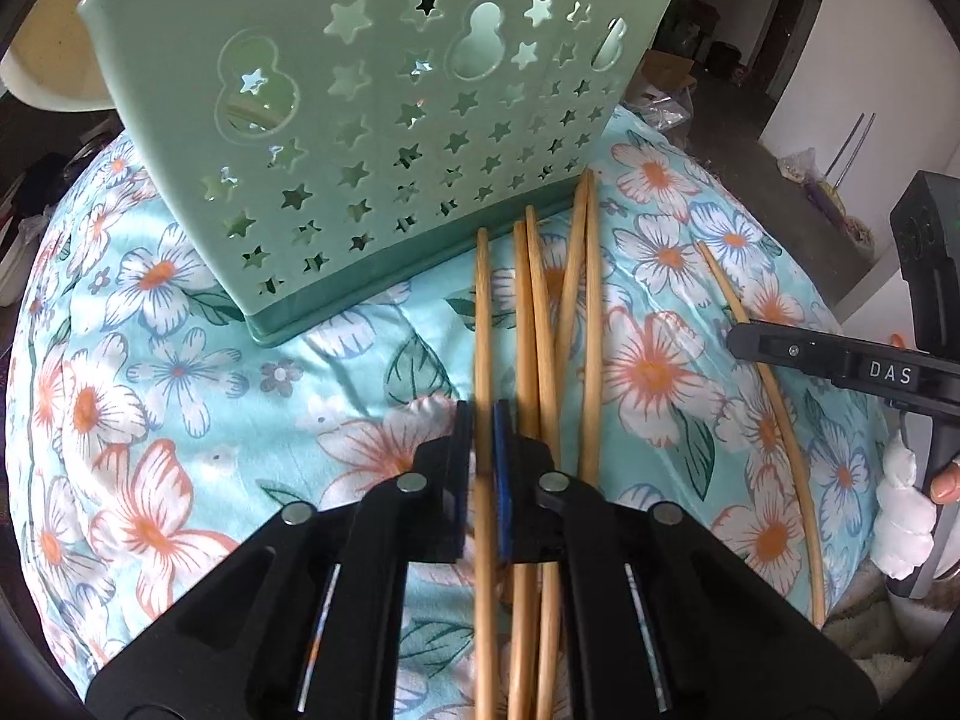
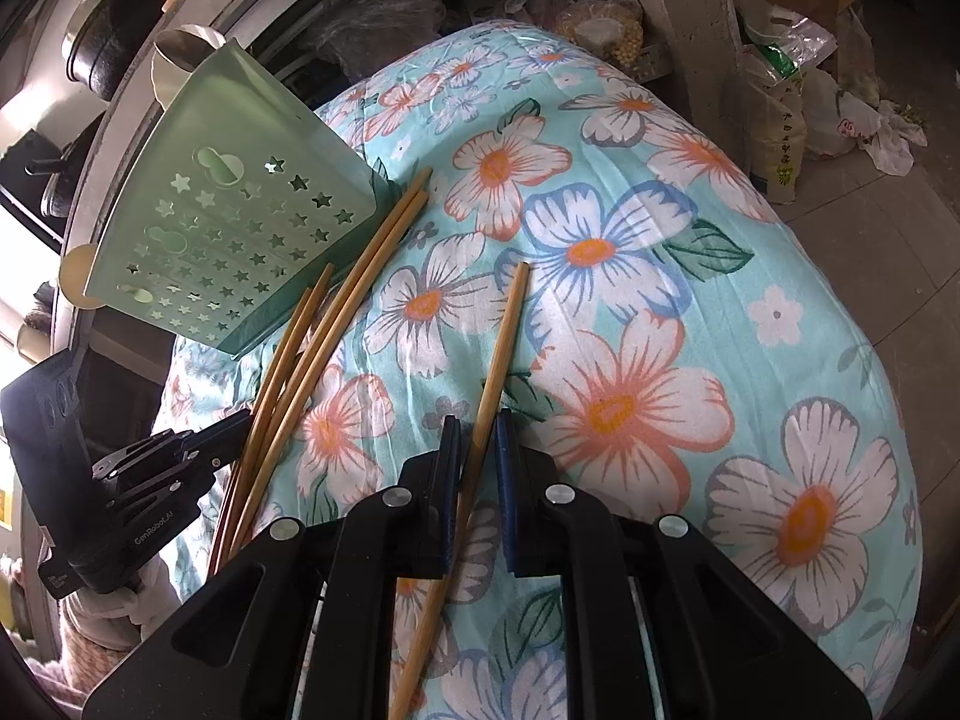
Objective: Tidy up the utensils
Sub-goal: 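Tighten both grippers on their wooden chopsticks against the bedspread, then lift the chopsticks upright with both grippers above the green holder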
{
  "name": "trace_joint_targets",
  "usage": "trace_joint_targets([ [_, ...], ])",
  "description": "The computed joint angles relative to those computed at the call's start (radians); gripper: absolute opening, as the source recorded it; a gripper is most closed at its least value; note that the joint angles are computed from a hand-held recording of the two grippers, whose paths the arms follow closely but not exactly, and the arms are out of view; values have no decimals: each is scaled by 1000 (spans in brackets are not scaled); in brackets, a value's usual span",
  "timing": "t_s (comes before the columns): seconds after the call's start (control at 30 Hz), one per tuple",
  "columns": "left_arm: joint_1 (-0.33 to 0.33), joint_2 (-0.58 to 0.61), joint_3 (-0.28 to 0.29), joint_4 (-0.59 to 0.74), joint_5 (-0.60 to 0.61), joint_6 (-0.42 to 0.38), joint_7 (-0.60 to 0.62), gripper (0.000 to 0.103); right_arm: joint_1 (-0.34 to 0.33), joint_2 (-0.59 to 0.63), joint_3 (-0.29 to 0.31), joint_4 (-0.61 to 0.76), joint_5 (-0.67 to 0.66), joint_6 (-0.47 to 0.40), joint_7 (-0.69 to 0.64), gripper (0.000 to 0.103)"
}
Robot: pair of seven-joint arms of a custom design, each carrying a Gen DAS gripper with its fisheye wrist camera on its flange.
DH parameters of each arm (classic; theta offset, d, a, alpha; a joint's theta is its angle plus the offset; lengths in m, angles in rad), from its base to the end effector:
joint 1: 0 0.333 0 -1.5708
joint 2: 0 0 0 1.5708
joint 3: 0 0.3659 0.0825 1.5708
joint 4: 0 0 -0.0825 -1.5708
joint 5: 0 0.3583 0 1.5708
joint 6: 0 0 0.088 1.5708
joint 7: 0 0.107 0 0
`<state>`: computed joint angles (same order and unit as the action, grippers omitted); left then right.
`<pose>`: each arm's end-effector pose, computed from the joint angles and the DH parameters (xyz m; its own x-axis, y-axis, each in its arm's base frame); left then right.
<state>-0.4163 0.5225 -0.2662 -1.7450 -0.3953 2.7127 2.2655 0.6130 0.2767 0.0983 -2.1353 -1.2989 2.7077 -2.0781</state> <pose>0.5746 -0.4085 0.3900 -0.8462 -0.5228 0.1028 -0.4916 0.6917 -0.5291 0.4163 0.3994 0.3583 -0.5322 -0.6877 -0.4939 -0.5468 0.7245 -0.4197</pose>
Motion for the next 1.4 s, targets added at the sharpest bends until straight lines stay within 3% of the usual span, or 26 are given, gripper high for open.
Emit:
trace_joint_targets([
  [0.17, 10, -38, 5, -48, -1, 26, 14, 5, 1, 1, 2, 3, 20, -7, -19, 11],
  [0.3, 7, -56, 36, -65, 28, 2, -22, 5, 3, 2, -1, 4, 12, -4, -7, 11],
  [0.43, 33, -47, 22, -39, 13, -35, -25, 7, -4, -1, -6, -2, -12, 28, 9, 12],
  [0.53, 46, -34, 10, -7, -5, -53, -19, 13, -20, -4, -9, -8, -18, 74, 2, 16],
  [0.6, 36, -17, 19, 27, 9, -72, -29, 13, -29, -4, -16, -5, -42, 110, 19, 25],
  [0.77, 2, 35, 40, 112, 66, -114, -56, 13, -40, 8, 1, 18, 124, 74, -185, 28],
  [0.93, -28, 80, 65, 177, 117, -146, -111, 12, -33, 11, -24, 21, 154, 72, -201, 25],
  [1.07, -35, 79, 65, 165, 133, -116, -125, 7, -27, 9, -31, 16, 171, 55, -191, 11],
  [1.4, 18, -1, 0, 49, 44, 7, -49, 5, -13, -28, -36, 3, 32, 37, -20, 9],
])
